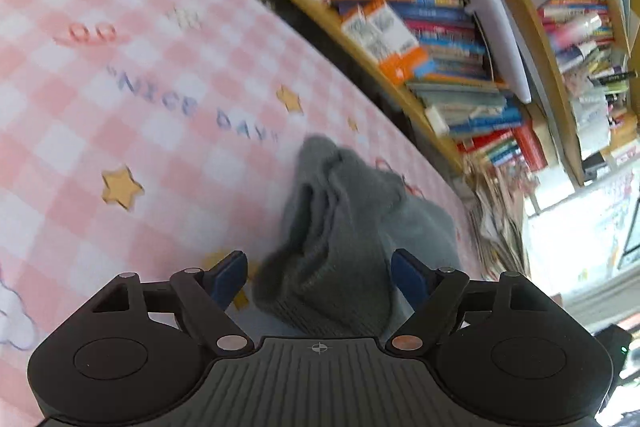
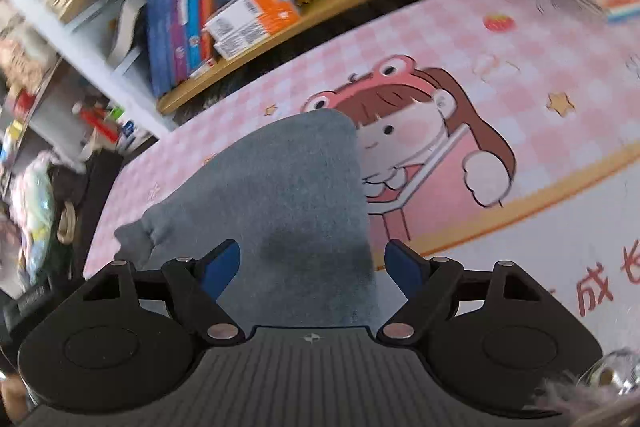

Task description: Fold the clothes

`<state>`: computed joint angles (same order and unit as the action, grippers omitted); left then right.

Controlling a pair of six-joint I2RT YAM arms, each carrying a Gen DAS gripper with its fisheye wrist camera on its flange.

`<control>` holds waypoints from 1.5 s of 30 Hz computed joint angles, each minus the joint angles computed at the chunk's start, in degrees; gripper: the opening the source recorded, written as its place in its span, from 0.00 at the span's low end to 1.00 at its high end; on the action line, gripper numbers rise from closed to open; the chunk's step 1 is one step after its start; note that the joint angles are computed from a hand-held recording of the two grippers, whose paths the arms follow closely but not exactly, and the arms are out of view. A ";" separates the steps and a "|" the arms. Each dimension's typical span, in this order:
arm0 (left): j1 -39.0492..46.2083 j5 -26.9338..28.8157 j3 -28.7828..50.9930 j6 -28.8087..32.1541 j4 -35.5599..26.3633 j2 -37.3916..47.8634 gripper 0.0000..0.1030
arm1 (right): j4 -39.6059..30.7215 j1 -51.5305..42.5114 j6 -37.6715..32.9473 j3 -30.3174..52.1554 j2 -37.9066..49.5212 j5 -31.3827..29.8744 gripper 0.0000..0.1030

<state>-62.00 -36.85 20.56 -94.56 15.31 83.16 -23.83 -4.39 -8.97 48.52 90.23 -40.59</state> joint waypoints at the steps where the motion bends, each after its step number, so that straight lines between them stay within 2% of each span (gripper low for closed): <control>1: 0.27 0.52 -0.31 -0.02 1.63 0.73 0.80 | -0.25 0.03 0.28 0.39 0.68 0.23 0.77; 6: 3.24 5.82 -0.35 0.77 9.13 5.67 0.81 | -1.27 0.92 1.07 2.31 4.11 0.55 0.77; 11: 5.24 8.36 0.18 3.95 13.63 8.50 0.80 | -1.86 1.98 0.76 3.72 6.66 -0.20 0.74; 16: 6.25 10.19 0.93 6.09 14.53 9.41 0.77 | -1.12 3.28 0.14 3.22 5.94 0.40 0.61; 17: 6.31 10.43 1.01 6.10 14.45 9.50 0.74 | -0.93 3.53 -0.27 2.84 5.29 0.72 0.57; 18: 6.35 10.61 1.18 5.99 13.69 9.31 0.63 | -0.77 3.78 -0.73 2.47 4.63 1.05 0.49; 19: 6.37 10.74 1.37 5.85 12.69 9.00 0.57 | -0.74 4.09 -1.75 1.99 3.56 1.32 0.46; 21: 5.67 9.44 1.47 5.87 9.44 6.50 0.51 | -2.64 4.63 -5.70 2.08 1.87 1.07 0.34; 23: 4.98 8.23 1.43 5.89 6.12 3.71 0.51 | -6.37 4.50 -9.92 3.30 1.44 -0.21 0.31; 26: 4.14 8.69 -0.03 5.43 4.52 0.62 0.51 | -9.37 4.17 -11.49 4.51 2.53 -0.96 0.31; 28: 3.56 9.18 0.72 4.34 3.06 1.54 0.52 | -10.08 4.25 -11.24 4.88 3.37 -0.66 0.36; 30: 3.44 9.23 1.07 3.87 2.65 2.19 0.55 | -9.86 4.60 -10.25 5.20 4.19 0.40 0.47; 36: 4.65 10.49 0.69 3.87 5.40 4.39 0.61 | -9.98 4.12 -8.66 6.23 7.28 -0.65 0.57; 38: 4.67 10.62 0.52 3.53 7.08 5.59 0.61 | -10.11 3.98 -8.25 6.50 8.40 -1.54 0.57; 42: 4.19 9.72 1.70 4.03 5.30 5.77 0.54 | -9.94 4.11 -8.83 6.06 8.23 -3.11 0.39; 45: 2.58 7.01 2.88 4.81 2.76 4.54 0.50 | -8.74 3.96 -9.97 4.13 5.33 -3.63 0.33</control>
<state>-59.42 -29.85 23.45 -89.75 18.07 87.70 -32.57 -0.43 -18.93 52.65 95.56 -44.22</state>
